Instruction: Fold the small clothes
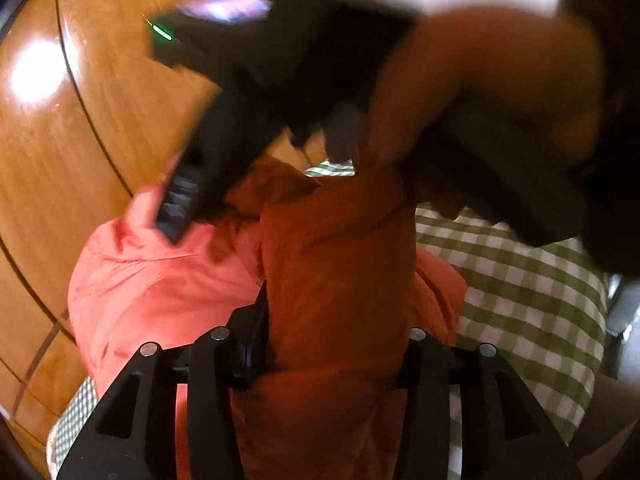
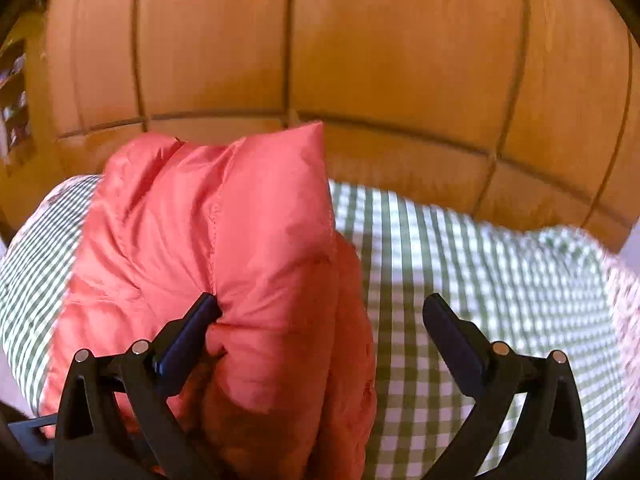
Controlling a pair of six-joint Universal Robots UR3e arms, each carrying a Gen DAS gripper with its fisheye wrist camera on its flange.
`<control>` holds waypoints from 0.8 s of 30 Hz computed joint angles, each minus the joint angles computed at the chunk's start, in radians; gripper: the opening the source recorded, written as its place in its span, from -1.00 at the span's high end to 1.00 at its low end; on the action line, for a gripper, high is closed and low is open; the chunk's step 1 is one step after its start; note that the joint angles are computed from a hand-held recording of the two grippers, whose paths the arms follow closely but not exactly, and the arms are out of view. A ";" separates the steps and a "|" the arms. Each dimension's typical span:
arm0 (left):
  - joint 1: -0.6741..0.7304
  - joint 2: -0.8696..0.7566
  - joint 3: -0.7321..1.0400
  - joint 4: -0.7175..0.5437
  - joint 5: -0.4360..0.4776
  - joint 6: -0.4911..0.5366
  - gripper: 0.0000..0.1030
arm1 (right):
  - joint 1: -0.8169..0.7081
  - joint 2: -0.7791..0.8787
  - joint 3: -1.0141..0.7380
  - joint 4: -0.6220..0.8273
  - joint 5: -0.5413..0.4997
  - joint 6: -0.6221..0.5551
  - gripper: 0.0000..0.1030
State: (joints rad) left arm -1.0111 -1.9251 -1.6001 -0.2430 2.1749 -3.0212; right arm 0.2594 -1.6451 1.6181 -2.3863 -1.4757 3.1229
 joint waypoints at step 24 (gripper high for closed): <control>0.407 0.083 0.420 -0.551 -0.143 -0.224 -0.37 | -0.296 -0.145 0.605 -0.561 0.294 0.167 -0.96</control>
